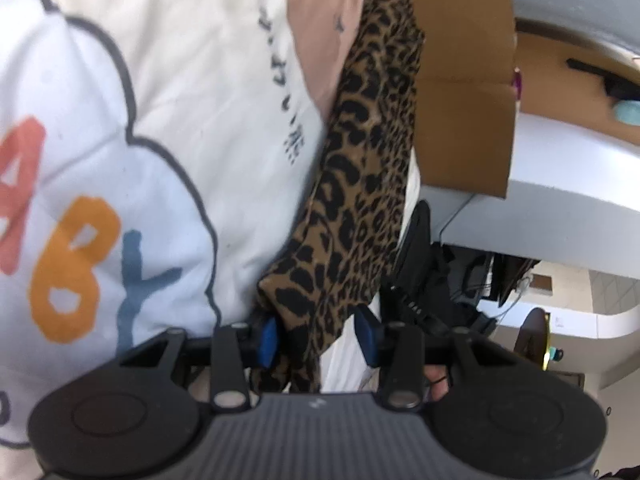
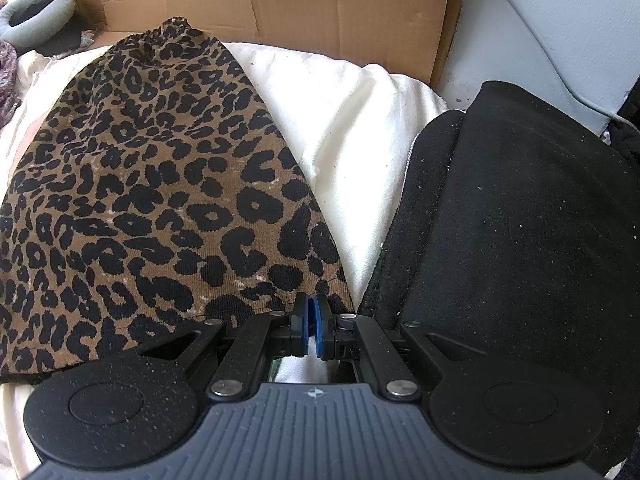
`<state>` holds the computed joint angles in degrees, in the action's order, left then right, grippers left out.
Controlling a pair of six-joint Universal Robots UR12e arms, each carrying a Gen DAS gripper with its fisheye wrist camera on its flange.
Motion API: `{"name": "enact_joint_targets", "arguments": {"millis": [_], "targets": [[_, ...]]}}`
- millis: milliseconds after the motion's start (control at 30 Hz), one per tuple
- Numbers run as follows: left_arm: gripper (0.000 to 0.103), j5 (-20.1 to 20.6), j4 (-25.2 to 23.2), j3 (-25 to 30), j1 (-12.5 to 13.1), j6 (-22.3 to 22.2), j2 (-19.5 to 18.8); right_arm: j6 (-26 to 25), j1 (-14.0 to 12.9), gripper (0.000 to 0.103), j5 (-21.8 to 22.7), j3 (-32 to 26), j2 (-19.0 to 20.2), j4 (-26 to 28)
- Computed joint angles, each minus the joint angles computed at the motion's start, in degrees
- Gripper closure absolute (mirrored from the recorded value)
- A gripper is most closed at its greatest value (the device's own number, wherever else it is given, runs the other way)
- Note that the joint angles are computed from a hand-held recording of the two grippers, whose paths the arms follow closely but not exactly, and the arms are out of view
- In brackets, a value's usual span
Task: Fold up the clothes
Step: 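Keep the hem raised with the left tool while the right tool pins the pants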
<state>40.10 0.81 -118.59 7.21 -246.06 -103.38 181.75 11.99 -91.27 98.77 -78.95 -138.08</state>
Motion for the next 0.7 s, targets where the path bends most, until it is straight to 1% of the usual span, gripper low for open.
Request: {"name": "enact_joint_targets", "arguments": {"millis": [100,267,367,400,433,533,700], "targets": [[0.061,-1.9,0.8,-0.1,0.4,-0.1,0.0,0.1,0.0,0.096,0.1,0.1,0.0,-0.3],[0.061,-5.6,1.4,0.9,-0.1,1.0,-1.2,0.0,0.0,0.096,0.1,0.2,0.0,-0.5],[0.061,-6.7,4.8,1.4,-0.4,-1.4,-2.3,-0.1,-0.1,0.096,0.2,0.2,0.0,-0.4],[0.061,-6.4,4.8,1.4,-0.4,-1.5,-2.3,-0.1,-0.1,0.096,0.2,0.1,0.0,-0.4],[0.061,-5.6,2.7,1.3,-0.5,0.0,-1.8,-0.1,-0.1,0.096,0.2,0.2,0.0,-0.5],[0.061,-3.0,-7.0,1.0,-0.5,7.5,0.3,-0.2,-0.1,0.096,0.2,0.2,0.0,-0.5],[0.060,-1.2,-12.6,0.7,-0.2,12.7,2.2,-0.3,-0.1,0.096,0.3,0.3,-0.1,-0.8]]}}
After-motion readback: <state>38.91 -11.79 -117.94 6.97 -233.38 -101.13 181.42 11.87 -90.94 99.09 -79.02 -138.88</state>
